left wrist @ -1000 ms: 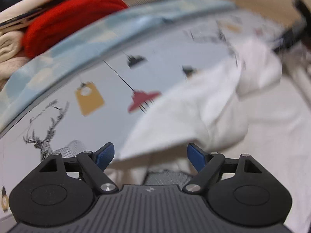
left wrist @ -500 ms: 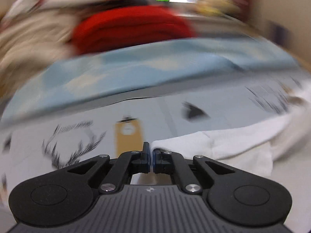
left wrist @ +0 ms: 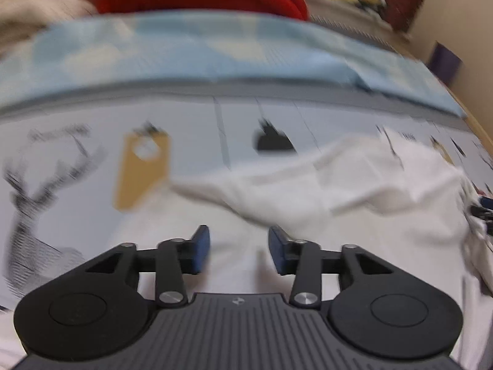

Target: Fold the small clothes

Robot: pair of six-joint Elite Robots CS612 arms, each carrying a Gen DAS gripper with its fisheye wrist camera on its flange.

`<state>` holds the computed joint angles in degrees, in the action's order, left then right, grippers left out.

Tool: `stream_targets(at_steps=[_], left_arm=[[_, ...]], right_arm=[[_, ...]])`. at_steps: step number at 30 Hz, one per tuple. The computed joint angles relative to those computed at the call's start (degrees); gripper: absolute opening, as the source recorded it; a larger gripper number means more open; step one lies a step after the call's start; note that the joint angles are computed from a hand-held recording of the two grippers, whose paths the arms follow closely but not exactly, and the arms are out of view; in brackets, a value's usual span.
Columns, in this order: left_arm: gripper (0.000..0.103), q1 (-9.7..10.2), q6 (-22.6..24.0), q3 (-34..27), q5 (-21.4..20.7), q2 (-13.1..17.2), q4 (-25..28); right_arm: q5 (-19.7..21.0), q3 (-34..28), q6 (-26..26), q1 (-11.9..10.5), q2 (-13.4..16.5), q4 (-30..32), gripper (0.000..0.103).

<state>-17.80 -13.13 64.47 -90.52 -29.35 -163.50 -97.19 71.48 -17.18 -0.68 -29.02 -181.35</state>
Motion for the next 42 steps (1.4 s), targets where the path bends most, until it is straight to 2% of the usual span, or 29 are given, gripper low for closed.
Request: stream_targets(at_steps=[1, 4, 6, 9, 11, 12, 13, 15, 16, 17, 18, 20, 23, 25, 27, 31, 35, 37, 39, 42], left_arm=[[0.047, 0.09, -0.2, -0.6, -2.1, 0.5, 0.6], [0.048, 0.16, -1.1, -2.6, -7.7, 2.2, 2.1], [0.049, 0.05, -2.7, -4.5, -8.5, 3.8, 2.3], [0.048, -0.16, -3.9, -8.3, -8.5, 6.1, 2.5], [0.038, -0.04, -4.8, -10.8, -8.8, 7.4, 1.9], [0.034, 0.01, -6.8, -11.9, -8.1, 8.3, -0.7], [0.029, 0.12, -9.8, -12.1, -6.8, 9.0, -5.7], [0.030, 0.11, -18.4, -11.9, -0.3, 9.8, -16.3], [0.032, 0.03, -21.7, -11.4, 2.8, 9.7, -18.5], [0.033, 0.02, -23.4, -10.9, 4.1, 9.2, -18.3], [0.033, -0.03, -22.8, -10.4, 4.5, 8.6, -16.9], [0.033, -0.52, -18.8, -9.1, 5.4, 7.2, -14.1], [0.036, -1.11, -15.6, -6.3, 5.6, 5.0, -14.3], [0.037, -1.59, -14.6, -4.0, 6.8, 2.6, -12.9], [0.037, -2.24, -14.1, -1.0, 8.2, -0.1, -11.1], [0.046, -3.87, -13.0, 6.1, 10.8, -6.4, -6.6], [0.049, -5.62, -14.5, 16.0, 10.4, -12.7, -8.2], [0.052, -6.32, -16.7, 19.7, 10.0, -14.2, -11.1], [0.052, -7.11, -17.8, 22.4, 10.0, -14.6, -13.9], [0.051, -7.93, -15.2, 21.9, 10.7, -14.4, -7.8]], right_arm=[[0.7, -0.1, -0.3, -0.1, -0.2, 2.1, 0.045], [-1.6, -0.2, -2.2, 0.4, -0.3, 7.3, 0.045], [-3.3, 0.1, -2.4, 0.6, -0.4, 9.3, 0.045], [-3.5, 1.0, -2.4, 0.7, -0.7, 8.6, 0.045], [-3.6, 1.1, -2.1, 0.7, -1.0, 9.3, 0.044], [-3.6, 1.2, -1.9, 0.6, -1.1, 9.4, 0.044], [-3.5, 1.3, -1.8, 0.5, -1.2, 9.5, 0.043], [-3.4, 2.0, -1.2, 0.4, -1.8, 8.8, 0.043], [-3.2, 2.3, -0.4, 0.1, -2.1, 8.3, 0.043], [-3.1, 2.6, 0.3, -0.2, -2.3, 7.8, 0.043], [-3.3, 3.1, 1.6, -0.5, -2.7, 7.0, 0.043], [-3.3, 3.9, 4.7, -1.3, -3.5, 6.6, 0.043], [-5.8, 4.7, 12.4, -2.5, -4.6, 7.0, 0.043], [-9.1, 5.4, 19.5, -3.3, -5.5, 7.9, 0.043], [-10.2, 6.7, 26.5, -4.4, -6.7, 8.5, 0.043], [-7.1, 11.9, 39.0, -6.9, -10.2, 6.8, 0.044], [0.5, 16.5, 44.5, -8.9, -12.8, 6.7, 0.044], [4.3, 18.5, 48.4, -10.1, -13.8, 7.6, 0.044], [6.2, 19.9, 51.9, -10.9, -14.4, 9.1, 0.044], [6.5, 20.2, 51.5, -11.6, -14.0, 13.0, 0.044]])
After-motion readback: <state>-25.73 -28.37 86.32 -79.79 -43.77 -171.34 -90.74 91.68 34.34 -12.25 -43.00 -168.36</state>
